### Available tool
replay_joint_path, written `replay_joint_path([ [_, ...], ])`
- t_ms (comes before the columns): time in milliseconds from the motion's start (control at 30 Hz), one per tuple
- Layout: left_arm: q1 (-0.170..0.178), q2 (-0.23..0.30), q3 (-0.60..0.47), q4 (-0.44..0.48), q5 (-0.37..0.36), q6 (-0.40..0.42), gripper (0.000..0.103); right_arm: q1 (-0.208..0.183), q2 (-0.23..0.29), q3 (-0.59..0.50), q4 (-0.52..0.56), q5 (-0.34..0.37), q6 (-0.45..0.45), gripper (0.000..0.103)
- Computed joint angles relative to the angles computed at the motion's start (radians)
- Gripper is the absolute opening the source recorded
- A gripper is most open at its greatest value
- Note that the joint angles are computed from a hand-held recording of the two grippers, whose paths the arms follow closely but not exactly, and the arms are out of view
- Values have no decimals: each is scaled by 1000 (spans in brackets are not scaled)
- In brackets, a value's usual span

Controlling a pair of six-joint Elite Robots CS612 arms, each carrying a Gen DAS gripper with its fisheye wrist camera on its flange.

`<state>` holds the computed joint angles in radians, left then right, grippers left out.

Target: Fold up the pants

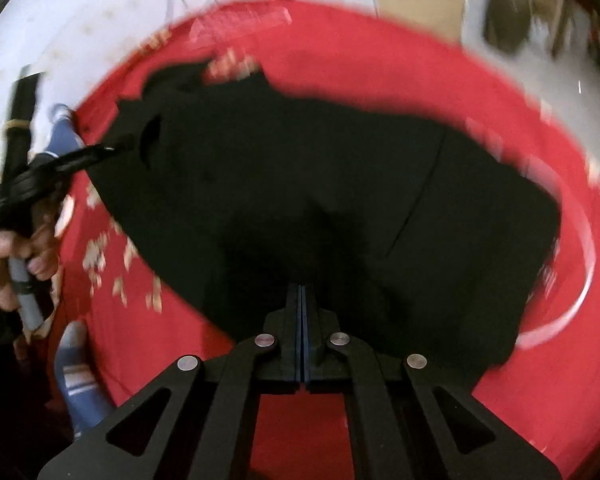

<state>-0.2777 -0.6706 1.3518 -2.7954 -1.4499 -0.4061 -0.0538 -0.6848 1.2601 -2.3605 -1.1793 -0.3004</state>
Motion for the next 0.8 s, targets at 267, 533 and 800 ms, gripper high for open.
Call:
replay_joint_path([
  [267,-1,29,-83,8,48,47,39,-31,-10,61,-211,133,205,45],
  [533,-8,188,-392,201,187,166,46,-58,44,40,-279,304,324,45],
  [800,-10,305,-589,411,292,209,31,-58,70,13,-269,324,357,45],
])
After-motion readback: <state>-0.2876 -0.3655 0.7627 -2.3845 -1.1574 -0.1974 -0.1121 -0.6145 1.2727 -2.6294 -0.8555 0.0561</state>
